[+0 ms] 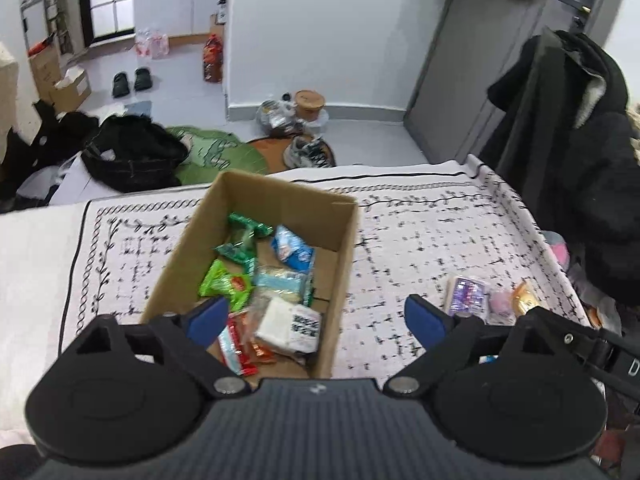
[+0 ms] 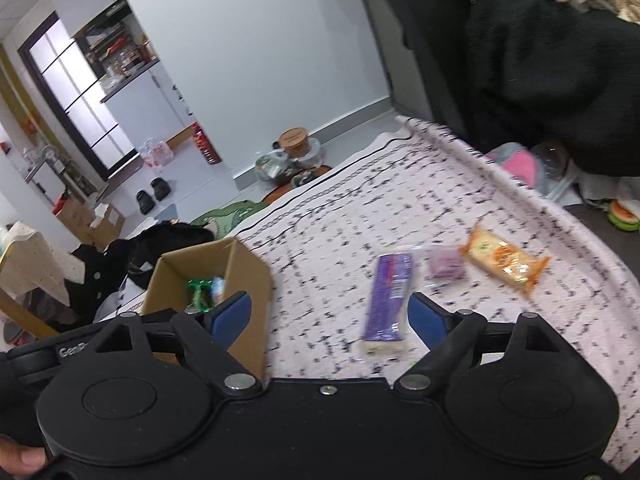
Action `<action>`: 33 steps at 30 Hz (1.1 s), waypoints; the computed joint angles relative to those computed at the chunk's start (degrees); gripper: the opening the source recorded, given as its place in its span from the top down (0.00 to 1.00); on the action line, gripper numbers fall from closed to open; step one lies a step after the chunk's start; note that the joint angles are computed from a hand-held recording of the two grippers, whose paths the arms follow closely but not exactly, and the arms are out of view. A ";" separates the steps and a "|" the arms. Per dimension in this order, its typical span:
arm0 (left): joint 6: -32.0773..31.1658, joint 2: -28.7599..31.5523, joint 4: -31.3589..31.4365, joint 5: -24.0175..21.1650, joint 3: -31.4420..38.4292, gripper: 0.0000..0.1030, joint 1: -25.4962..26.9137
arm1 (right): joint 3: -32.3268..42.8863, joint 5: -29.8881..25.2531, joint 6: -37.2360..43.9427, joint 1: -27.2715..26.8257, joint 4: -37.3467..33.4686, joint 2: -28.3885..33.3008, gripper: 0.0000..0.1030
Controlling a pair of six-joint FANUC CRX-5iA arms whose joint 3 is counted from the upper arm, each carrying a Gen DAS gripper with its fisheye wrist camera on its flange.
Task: Organize snacks
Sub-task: 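Move both open tools back to the remaining snacks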
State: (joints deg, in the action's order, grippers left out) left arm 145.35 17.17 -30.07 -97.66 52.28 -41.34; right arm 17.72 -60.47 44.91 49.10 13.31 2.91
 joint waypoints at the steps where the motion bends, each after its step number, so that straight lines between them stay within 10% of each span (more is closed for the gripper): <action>1: -0.42 0.40 -0.25 0.16 0.60 0.05 -0.33 | -0.33 0.08 -0.04 -0.29 0.15 -0.30 0.15; 33: -3.80 12.20 2.65 0.16 16.49 0.00 -1.90 | 5.47 -6.39 11.31 -12.46 -5.61 1.97 0.00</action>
State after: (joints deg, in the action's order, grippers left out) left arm 141.55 29.36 -27.42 -97.49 68.76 -43.25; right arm 23.19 -66.85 56.22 36.64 7.70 4.88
